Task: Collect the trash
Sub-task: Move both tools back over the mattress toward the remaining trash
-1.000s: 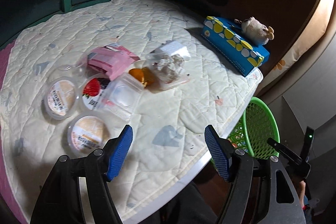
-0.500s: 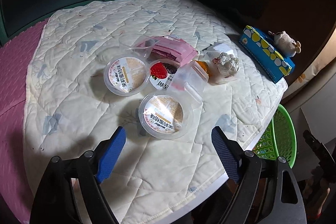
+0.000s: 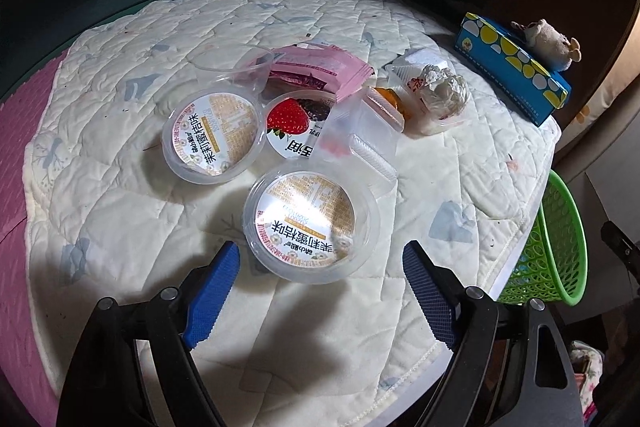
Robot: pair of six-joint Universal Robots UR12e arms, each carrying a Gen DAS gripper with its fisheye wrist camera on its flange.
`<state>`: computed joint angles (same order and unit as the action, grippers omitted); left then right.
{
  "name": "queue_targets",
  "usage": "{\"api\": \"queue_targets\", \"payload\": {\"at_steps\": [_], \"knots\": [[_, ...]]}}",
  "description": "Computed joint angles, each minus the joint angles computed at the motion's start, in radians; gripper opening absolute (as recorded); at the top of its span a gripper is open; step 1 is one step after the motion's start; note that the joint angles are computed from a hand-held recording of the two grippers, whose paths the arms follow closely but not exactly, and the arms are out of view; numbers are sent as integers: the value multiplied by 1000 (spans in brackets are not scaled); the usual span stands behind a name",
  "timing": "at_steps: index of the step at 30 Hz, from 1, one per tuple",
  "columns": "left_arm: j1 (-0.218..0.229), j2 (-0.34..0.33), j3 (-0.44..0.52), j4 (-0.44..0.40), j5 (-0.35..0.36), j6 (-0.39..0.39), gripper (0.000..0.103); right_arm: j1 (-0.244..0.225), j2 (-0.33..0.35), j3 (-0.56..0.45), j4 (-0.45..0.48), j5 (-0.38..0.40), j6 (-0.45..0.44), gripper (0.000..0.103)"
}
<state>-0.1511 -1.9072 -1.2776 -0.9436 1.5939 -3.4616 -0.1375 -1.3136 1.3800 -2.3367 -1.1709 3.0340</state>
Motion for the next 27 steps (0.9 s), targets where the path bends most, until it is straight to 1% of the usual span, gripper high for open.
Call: {"api": "queue_targets", "payload": {"at_steps": [2,4,8,10,12,13,17,20,22,27], "knots": [[1,-7,6,-6,5,-5,80,5,1,-1,3,3,-8,88],[2,-11,8,-4,6,-4,78,9,4,-6,13,11,-12,88],[5,-14,9,6,-13,-7,66,18,11,-16,22,21,-31,88],[4,-15,8,11,-11,1,62,22,16,-26,33,29,-35,88],[4,-13,5,19,-13,3,61,27,21,-35,42,31,-40,88],[5,-11,6,7,-21,8,61,30,24,-41,45,32,-42,88],[5,-1,-6,28,-20,14,61,42,43,-71,72,50,-49,88],[11,12,-16,35,-43,6,61,56,62,-99,86,57,-64,88],[11,20,-22,40,-45,9,61,66,76,-118,87,55,-76,88],[14,42,-40,59,-55,8,61,94,121,-182,101,69,-107,84]]}}
